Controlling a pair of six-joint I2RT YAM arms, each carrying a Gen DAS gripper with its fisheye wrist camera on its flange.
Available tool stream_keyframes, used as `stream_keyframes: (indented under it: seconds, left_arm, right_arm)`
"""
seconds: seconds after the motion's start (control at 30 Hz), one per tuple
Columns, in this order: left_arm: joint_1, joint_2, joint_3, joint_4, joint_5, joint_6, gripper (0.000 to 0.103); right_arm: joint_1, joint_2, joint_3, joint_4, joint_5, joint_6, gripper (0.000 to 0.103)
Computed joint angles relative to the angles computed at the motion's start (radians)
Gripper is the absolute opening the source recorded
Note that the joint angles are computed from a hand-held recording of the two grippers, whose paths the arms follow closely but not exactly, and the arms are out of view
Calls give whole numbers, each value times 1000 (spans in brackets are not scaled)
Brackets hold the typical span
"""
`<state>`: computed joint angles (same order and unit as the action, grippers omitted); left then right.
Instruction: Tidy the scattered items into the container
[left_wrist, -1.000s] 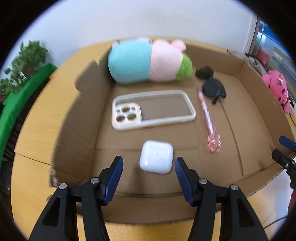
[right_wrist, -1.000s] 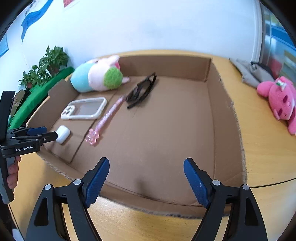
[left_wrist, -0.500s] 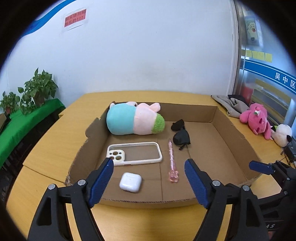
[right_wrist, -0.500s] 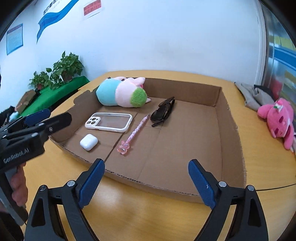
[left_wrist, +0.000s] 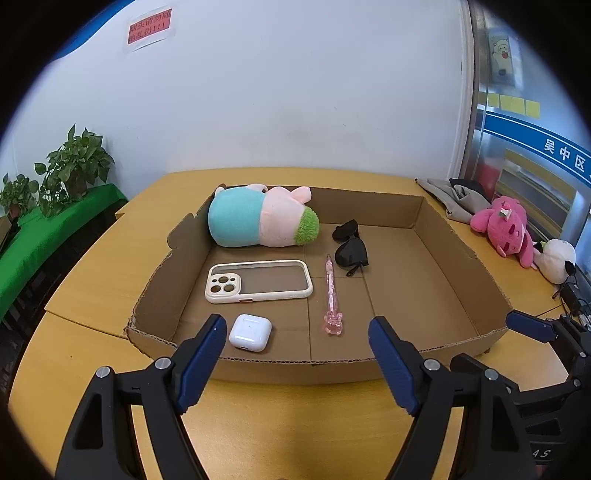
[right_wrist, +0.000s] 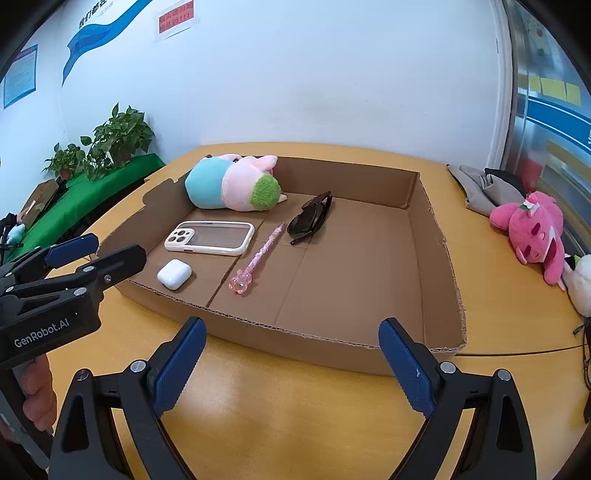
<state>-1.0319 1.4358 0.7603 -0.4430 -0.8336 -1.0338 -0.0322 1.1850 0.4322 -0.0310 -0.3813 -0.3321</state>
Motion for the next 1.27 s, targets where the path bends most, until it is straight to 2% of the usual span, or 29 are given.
stream_keyframes:
  seconds: [0.23, 1.27]
  left_arm:
    - [-20, 17, 12, -29, -1, -35, 79]
    - [-38, 3, -2, -64, 23, -62, 79]
  right_arm:
    - [-17, -42, -13, -32, -7, -20, 97]
    - [18, -104, -45, -47, 19, 0, 97]
